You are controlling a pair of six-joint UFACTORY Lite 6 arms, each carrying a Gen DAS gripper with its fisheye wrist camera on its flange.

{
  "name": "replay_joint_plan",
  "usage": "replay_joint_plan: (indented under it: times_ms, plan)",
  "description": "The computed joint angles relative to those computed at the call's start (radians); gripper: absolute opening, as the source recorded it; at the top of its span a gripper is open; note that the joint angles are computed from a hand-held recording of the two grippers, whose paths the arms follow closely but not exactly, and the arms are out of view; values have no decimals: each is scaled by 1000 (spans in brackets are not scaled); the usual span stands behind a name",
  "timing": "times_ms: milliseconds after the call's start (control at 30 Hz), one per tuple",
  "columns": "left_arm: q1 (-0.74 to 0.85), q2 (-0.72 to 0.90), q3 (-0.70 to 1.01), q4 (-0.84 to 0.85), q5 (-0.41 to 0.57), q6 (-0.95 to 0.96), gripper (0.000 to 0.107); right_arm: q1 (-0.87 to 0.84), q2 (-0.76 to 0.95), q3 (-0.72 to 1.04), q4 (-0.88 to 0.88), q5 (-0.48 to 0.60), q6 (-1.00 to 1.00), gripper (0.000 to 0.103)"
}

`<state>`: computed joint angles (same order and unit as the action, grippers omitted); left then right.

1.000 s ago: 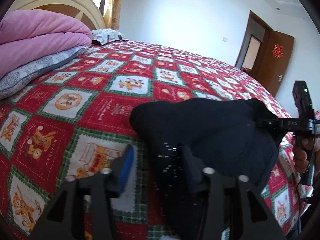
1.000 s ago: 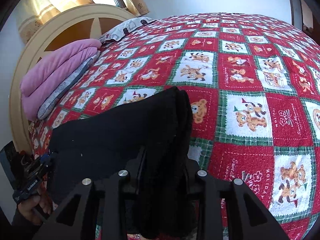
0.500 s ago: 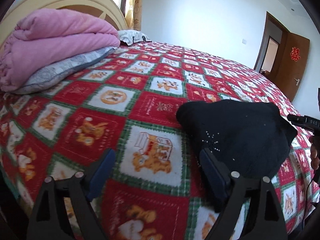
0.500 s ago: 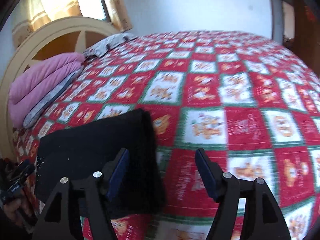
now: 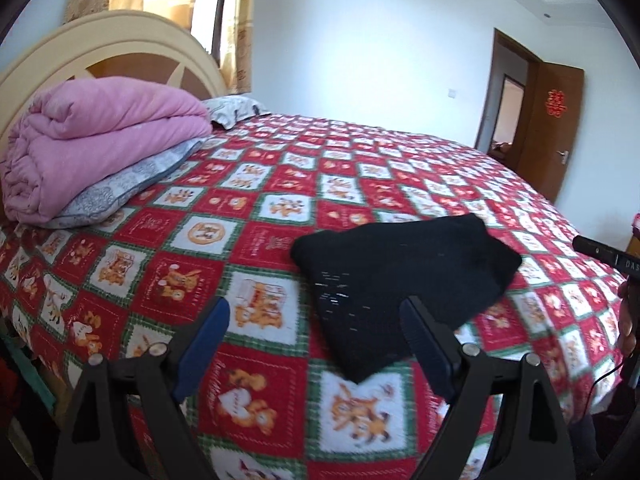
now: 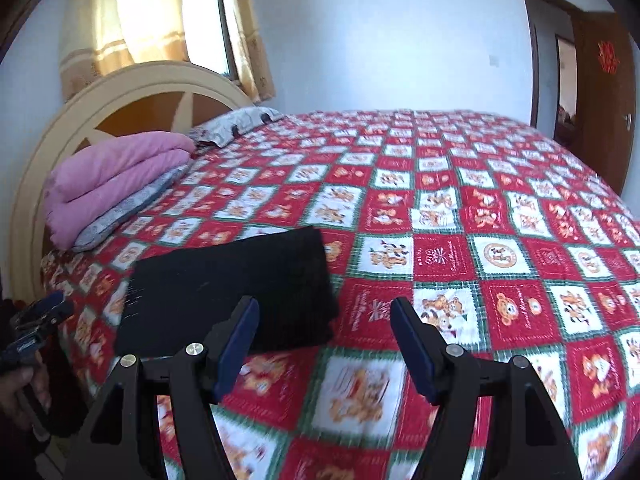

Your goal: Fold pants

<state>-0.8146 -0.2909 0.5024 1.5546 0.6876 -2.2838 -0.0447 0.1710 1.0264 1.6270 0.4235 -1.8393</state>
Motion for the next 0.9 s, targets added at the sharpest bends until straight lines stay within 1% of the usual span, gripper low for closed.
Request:
replay_joint_plan:
  times_ms: [67, 133, 300, 467, 600, 767, 833, 900]
  plan:
    - [-63, -11, 8, -27, 44, 5, 90, 3, -113, -108, 54, 6, -64, 70]
    - [-111, -17, 17, -34, 78, -6, 90, 5, -192, -179, 74, 16, -88, 70]
    - [-185, -15, 52, -39, 141, -8, 91, 20, -356, -301, 45, 7, -59, 70]
    - [-227, -45, 55, -54, 176, 9, 93, 28, -457, -363, -13, -8, 10, 70]
    - [-244, -59, 57, -61, 197, 13, 93, 32, -539, -413, -23, -13, 19, 70]
    - [-267, -64, 68, -72, 225, 26, 93, 50, -597, -442, -44, -22, 48, 70]
    - [-280, -58, 74, -76, 242, 29, 100, 51, -611, -449, -49, -20, 52, 70]
    - [-289, -52, 79, -80, 253, 30, 103, 57, -629, -458, -57, -25, 60, 70]
